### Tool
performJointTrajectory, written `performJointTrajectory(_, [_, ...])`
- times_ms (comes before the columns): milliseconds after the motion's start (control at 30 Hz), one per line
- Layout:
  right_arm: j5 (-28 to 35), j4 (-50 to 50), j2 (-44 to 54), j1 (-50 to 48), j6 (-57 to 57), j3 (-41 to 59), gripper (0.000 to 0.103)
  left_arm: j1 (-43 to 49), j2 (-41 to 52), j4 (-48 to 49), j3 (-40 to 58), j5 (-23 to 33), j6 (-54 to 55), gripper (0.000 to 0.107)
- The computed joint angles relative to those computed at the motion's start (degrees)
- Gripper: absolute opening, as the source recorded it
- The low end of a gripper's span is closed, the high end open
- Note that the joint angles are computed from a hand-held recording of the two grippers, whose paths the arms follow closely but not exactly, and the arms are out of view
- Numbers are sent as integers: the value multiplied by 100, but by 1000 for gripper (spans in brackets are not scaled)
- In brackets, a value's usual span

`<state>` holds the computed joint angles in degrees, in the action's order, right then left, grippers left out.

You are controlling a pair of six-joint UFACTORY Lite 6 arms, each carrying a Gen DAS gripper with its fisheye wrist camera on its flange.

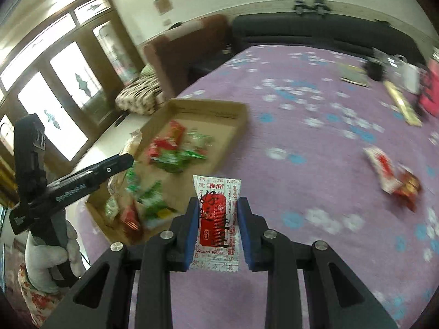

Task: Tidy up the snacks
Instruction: 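Drop the biscuit packet into the box with left tool while right tool drops red-white packet, then grasp red-white packet with left tool while right tool grasps red foil bag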

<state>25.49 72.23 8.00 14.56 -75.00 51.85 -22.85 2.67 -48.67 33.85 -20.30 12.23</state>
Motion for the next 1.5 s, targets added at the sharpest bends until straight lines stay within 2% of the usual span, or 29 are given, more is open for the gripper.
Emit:
performJointTrajectory(167, [-693,-220,1051,1197,639,1130,27,640,27,1170,-364,-6,-1050,36])
performJointTrajectory(300, [-986,-1338,1899,1749,1923,2070,27,848,28,2132,-516,-65,-2019,38])
performJointTrajectory(333, [-1003,-1572,2073,1849,2205,2257,27,981,-82,2645,-664,-109,-2444,38])
performJointTrajectory(400, [-1007,-1781,2304,1955,2469,2503,28,1054,-195,2994,-759,-145,-2745,46])
performJointTrajectory(467, [-1008,-1723,2417,1991,2483,2612,31,1045,-363,2956,-884,-235,-2768,59])
performJointTrajectory(567, [-929,-870,2294,1892,1716,2425,32,1055,-756,3275,-1148,-444,-3199,71])
performJointTrajectory(700, [-926,81,1730,1653,736,1838,33,606,-1458,2313,-1425,-689,-2482,84])
performJointTrajectory(800, [-771,939,1224,1217,-183,1306,36,204,-1823,2256,-1504,-949,-2527,87])
performJointTrajectory(933, [-553,1712,566,141,-1300,537,44,-158,-1842,3206,-1417,-1236,-3483,88])
performJointTrajectory(1067, [-359,1053,699,-1305,-1092,651,45,-565,-1256,3328,-810,-943,-3584,88])
performJointTrajectory(1167, [-232,558,1180,-2420,-625,1142,44,-946,-593,2980,-228,-731,-3258,88])
performJointTrajectory(1267, [39,390,1692,-3324,-469,1609,44,-1139,66,3137,324,-589,-3492,88])
performJointTrajectory(1367, [336,425,1972,-3777,-553,1776,44,-1368,598,2865,871,-376,-3284,88])
performJointTrajectory(1500, [454,577,2182,-3911,-713,1839,44,-1694,1031,1958,1430,-110,-2354,88])
